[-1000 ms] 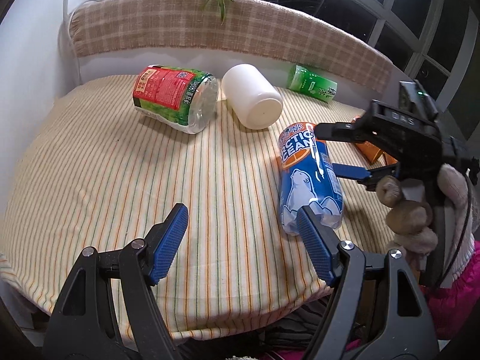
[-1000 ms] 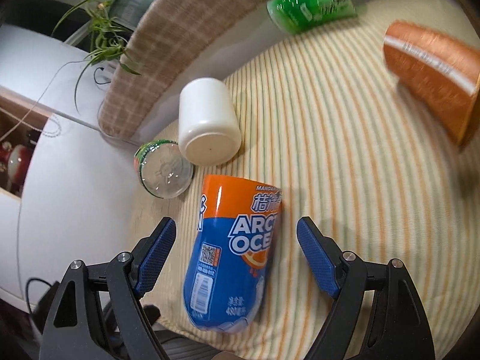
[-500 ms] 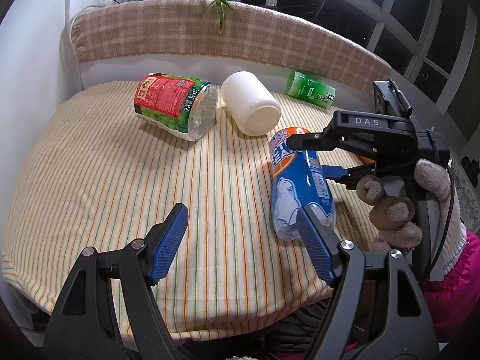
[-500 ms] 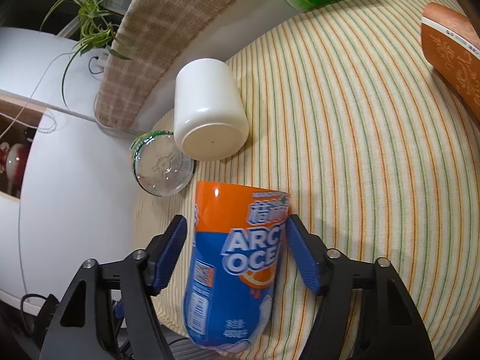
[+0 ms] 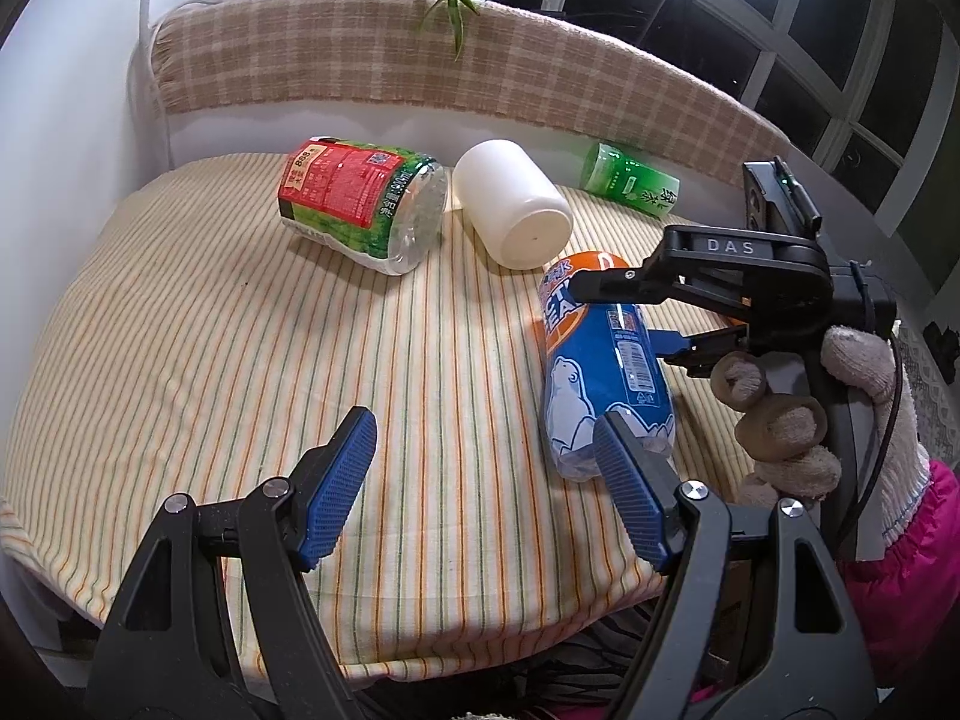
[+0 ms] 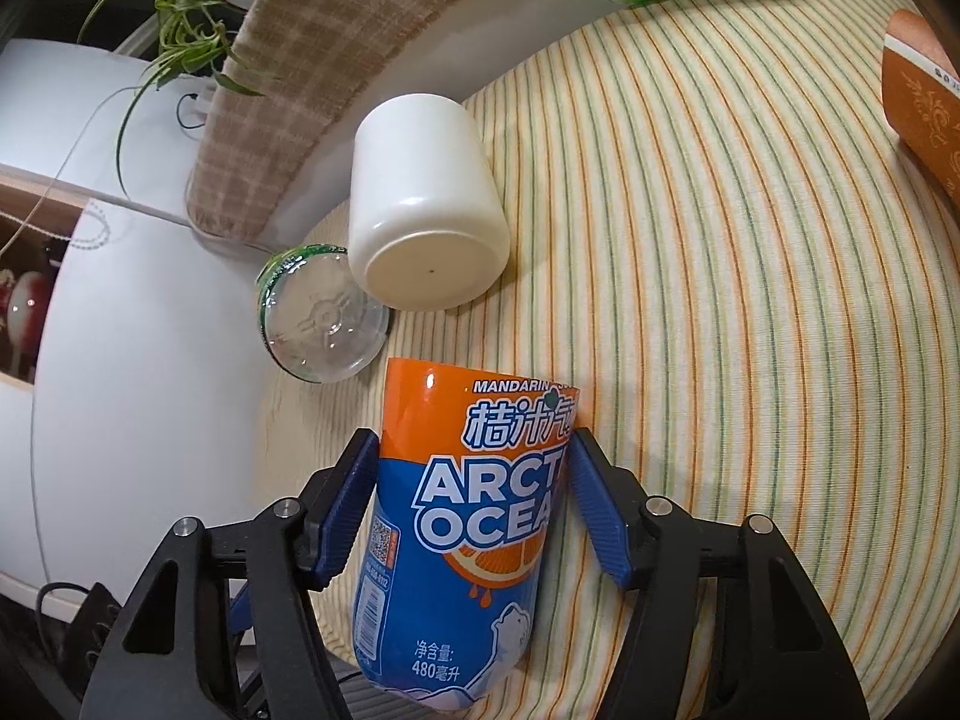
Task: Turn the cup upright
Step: 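Rotate the right tool to turn the cup's open rim upward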
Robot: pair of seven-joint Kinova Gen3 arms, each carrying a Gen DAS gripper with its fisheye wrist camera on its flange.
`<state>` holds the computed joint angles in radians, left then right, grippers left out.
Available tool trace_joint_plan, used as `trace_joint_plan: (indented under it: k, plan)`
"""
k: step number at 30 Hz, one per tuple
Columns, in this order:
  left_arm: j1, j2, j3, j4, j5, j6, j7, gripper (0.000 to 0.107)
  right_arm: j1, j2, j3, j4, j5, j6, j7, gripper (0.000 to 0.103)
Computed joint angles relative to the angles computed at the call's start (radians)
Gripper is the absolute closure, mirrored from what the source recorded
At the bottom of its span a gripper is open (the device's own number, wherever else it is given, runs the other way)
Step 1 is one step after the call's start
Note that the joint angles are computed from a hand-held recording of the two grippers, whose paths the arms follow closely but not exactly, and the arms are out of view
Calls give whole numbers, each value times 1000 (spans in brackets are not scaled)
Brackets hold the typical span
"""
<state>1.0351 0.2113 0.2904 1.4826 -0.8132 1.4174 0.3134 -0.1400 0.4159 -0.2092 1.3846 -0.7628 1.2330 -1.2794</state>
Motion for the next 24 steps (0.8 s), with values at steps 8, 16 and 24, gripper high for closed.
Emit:
trace_joint_plan:
  k: [8,16,24]
  plan:
    - [-4,-1,-1,-2,-3,-6,-6,30,25,-60,5,56,-30,-66,92,41]
    - [4,9,-6,-23,-21,8,-17,30,9,-176,23,142,-3,-213,231,41]
    - [7,13,-12,-34,-31,7,-31,30,-24,-274,44,230,24,-379,351,41]
